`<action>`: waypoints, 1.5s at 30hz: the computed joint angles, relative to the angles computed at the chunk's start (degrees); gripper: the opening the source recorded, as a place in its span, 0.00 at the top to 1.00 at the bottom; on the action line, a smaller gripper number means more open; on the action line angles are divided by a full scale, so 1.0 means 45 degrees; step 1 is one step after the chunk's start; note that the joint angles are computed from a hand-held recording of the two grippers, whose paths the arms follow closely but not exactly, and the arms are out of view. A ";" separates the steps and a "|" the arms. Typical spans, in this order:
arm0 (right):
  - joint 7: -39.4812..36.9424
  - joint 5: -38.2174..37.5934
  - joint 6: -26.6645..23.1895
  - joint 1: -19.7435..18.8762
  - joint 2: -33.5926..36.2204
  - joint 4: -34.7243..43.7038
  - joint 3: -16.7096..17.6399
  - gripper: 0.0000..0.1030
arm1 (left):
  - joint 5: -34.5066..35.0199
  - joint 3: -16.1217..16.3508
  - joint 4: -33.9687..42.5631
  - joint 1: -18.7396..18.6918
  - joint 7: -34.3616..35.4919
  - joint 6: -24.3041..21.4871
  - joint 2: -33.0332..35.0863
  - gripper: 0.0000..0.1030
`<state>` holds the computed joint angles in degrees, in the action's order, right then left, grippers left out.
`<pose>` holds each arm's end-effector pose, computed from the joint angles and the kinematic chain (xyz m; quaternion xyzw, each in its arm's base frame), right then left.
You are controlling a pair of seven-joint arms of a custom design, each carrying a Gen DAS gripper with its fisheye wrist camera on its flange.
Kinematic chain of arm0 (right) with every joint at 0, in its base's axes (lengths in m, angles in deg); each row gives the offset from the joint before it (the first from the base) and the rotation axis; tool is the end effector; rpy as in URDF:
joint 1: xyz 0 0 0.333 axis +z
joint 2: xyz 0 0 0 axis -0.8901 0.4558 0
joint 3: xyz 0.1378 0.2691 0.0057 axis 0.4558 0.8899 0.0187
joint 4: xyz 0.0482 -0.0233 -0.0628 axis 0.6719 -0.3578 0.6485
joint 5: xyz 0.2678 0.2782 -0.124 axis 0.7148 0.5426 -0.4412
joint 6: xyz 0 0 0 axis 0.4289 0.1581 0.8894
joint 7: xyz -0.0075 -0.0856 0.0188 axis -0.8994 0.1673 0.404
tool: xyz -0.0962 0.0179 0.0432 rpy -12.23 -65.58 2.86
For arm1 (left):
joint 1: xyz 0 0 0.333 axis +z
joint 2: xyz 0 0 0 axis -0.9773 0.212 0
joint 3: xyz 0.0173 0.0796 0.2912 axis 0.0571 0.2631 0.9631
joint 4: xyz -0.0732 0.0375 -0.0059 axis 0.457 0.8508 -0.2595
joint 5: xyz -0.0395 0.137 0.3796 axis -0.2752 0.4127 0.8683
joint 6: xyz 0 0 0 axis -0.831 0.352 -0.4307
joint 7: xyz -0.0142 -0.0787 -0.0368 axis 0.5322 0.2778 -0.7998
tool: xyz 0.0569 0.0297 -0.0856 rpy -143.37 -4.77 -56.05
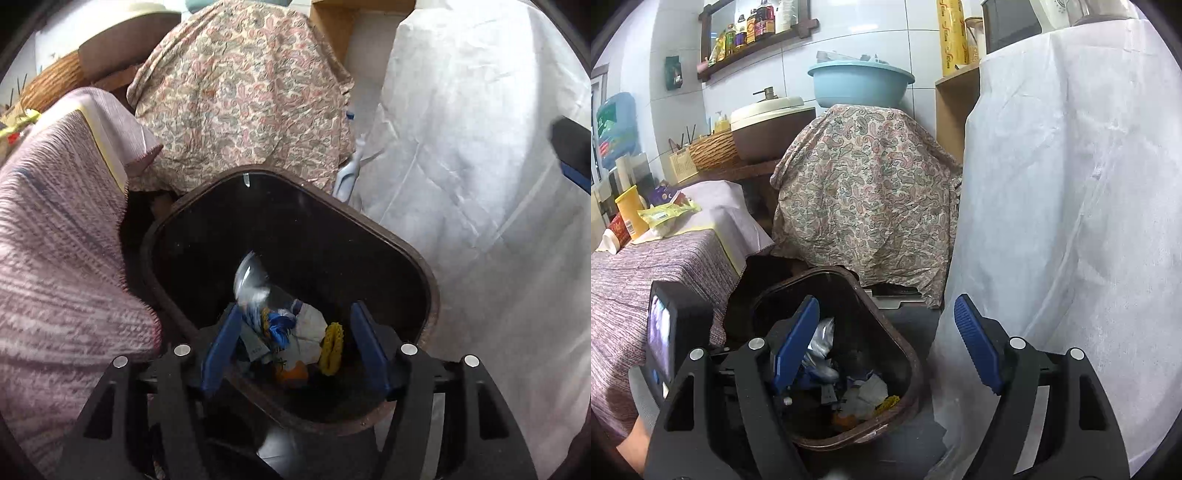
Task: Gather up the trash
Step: 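Move both tools back over the table, then grasp the yellow-lidded canister with the right gripper while the left gripper grasps the red cup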
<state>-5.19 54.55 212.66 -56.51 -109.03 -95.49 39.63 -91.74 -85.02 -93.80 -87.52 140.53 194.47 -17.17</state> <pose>0.5083 0.0275 0.5846 -0.6308 0.6061 -0.2880 0.3896 0.5683 -0.2086 0.5191 -0.5692 0.7580 -0.2746 0.1612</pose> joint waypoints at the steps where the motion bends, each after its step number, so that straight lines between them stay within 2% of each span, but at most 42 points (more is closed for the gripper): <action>1: -0.0094 0.0106 -0.0048 0.0104 0.0028 0.0061 -0.0103 0.27 | 0.0014 -0.0011 -0.0113 -0.0010 0.0058 0.0073 -0.0128 0.40; 7: -0.0237 0.0291 -0.0115 0.0158 0.0237 0.0379 -0.0163 0.27 | -0.0775 0.0209 -0.1188 -0.0261 0.0528 0.0642 -0.1462 0.33; 13: -0.0652 0.0816 -0.0536 0.0476 0.0396 0.0770 -0.0404 0.27 | -0.1442 0.0815 -0.2097 -0.0753 0.1335 0.0877 -0.2982 0.28; 17: -0.1184 0.1099 -0.0690 0.0810 0.0505 0.1040 -0.0388 0.27 | -0.1875 0.1410 -0.2455 -0.0911 0.1592 0.0390 -0.3987 0.26; 20: -0.1811 0.1717 -0.1050 0.1361 0.0791 0.1579 -0.0460 0.27 | -0.2030 0.1804 -0.2817 -0.0798 0.1649 0.0333 -0.4799 0.24; 26: -0.3353 0.3162 -0.1833 0.2383 0.1449 0.2816 -0.0184 0.27 | -0.0263 0.1825 -0.3601 0.0653 0.0101 0.0735 -0.6251 0.18; 34: -0.5009 0.4036 -0.2575 0.3299 0.2673 0.4806 0.0786 0.27 | 0.2863 0.1609 -0.4166 0.3338 -0.2687 0.0464 -0.7433 0.09; 39: -0.5431 0.3611 -0.3338 0.3589 0.3574 0.6281 0.1376 0.27 | 0.3638 0.2181 -0.3852 0.3935 -0.3106 -0.0167 -0.7234 0.09; 42: -0.5871 0.3981 -0.4049 0.3735 0.4282 0.7461 0.1598 0.27 | 0.3706 0.2639 -0.3716 0.4126 -0.2972 -0.0262 -0.7111 0.09; 45: -0.5820 0.4116 -0.4932 0.3805 0.5305 0.9123 0.1871 0.27 | 0.4067 0.2642 -0.3424 0.4685 -0.3222 -0.0492 -0.6852 0.09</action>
